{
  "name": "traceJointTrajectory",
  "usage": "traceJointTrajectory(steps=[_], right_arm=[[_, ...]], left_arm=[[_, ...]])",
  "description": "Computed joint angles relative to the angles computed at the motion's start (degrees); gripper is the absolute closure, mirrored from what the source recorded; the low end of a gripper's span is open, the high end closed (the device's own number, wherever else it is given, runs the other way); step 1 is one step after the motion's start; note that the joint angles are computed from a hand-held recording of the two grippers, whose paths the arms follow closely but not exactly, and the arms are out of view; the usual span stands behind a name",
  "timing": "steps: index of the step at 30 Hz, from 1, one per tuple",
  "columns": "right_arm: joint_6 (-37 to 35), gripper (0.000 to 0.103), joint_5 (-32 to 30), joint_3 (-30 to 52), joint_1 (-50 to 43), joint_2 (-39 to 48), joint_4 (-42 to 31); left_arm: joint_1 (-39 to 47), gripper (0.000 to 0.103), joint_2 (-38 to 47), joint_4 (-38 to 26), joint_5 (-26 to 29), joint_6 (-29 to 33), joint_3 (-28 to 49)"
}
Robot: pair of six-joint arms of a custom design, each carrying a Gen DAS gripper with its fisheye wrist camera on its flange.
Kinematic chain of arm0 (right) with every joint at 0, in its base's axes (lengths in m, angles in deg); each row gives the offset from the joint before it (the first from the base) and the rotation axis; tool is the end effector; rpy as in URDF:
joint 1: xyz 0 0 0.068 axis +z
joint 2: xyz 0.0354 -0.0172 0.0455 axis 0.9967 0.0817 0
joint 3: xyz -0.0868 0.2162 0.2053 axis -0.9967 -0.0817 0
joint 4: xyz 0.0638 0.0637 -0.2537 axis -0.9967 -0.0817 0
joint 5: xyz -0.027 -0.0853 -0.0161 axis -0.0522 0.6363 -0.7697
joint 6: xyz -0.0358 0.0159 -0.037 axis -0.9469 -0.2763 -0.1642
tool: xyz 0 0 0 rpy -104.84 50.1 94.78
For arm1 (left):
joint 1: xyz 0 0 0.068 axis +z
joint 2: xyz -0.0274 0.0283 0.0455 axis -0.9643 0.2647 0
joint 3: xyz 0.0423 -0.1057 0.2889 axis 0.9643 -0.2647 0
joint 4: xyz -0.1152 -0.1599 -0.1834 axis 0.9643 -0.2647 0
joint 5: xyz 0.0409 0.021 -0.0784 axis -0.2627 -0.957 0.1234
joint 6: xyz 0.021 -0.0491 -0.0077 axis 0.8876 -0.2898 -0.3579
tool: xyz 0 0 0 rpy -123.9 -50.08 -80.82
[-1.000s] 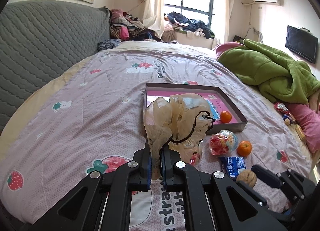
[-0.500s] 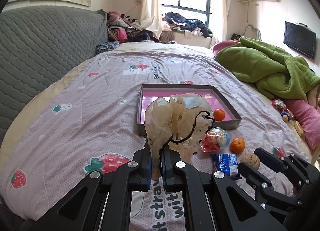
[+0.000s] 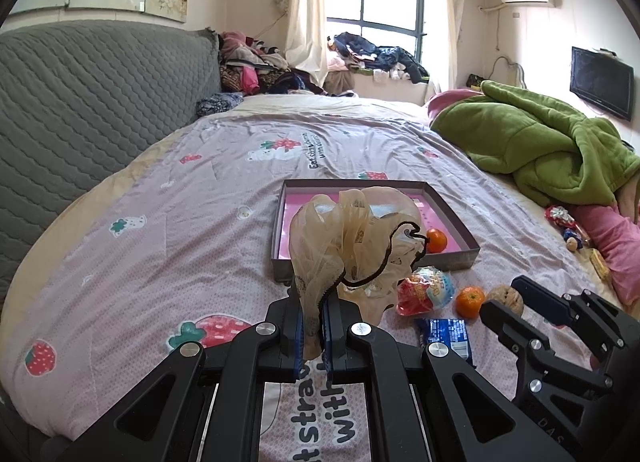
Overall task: Organize objects
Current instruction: 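Lift the mesh bag with the left tool while the right tool closes around the walnut, then carry the mesh bag with the left tool while the right tool carries the walnut toward the box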
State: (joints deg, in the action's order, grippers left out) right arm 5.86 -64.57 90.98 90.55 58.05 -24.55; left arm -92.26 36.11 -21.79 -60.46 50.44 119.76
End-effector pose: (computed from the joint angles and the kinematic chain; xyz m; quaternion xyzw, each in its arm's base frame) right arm 0.2581 0.0171 0.1098 0.0479 0.8678 -0.0333 0.4935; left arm 0.3492 -0.1163 0.1335 0.1901 0.8656 -0.1235 0.4465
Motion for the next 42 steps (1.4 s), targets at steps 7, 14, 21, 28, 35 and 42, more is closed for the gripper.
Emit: traceJointTrajectory(steps=[7,14,21,28,35,42], right_arm=[[-2.1,0.067,-3.4,1.9,-4.2,0.1,-1.0],[-4.6,0.067,-5.4,5.5,-8.1,0.2,-3.4],[-6.9,0.067,-7.3,9.0,-12.0,1.1,-4.7],[-9.6,0.067,-9.7,12.9,-16.0,2.2,-6.3],[-10.9,0.067,-13.1,19.7,-20.1,4.9,-11.2],[-12.5,0.067,-14.5,24.9,-21.8,7.5,-14.1]], left_arm=[[-0.2,0.096,2.0,-1.5,-1.5,-0.9,3.1],[-0.6,0.096,3.4,-4.3,-2.7,-1.5,8.1],[-1.7,0.096,5.7,-6.9,-3.4,-1.7,13.0],[-2.7,0.096,9.0,-11.0,-4.3,-1.7,19.9],[-3.2,0.096,13.6,-17.9,-3.7,-3.2,29.2],[-4.4,0.096,18.4,-22.1,-4.4,-4.0,37.5]])
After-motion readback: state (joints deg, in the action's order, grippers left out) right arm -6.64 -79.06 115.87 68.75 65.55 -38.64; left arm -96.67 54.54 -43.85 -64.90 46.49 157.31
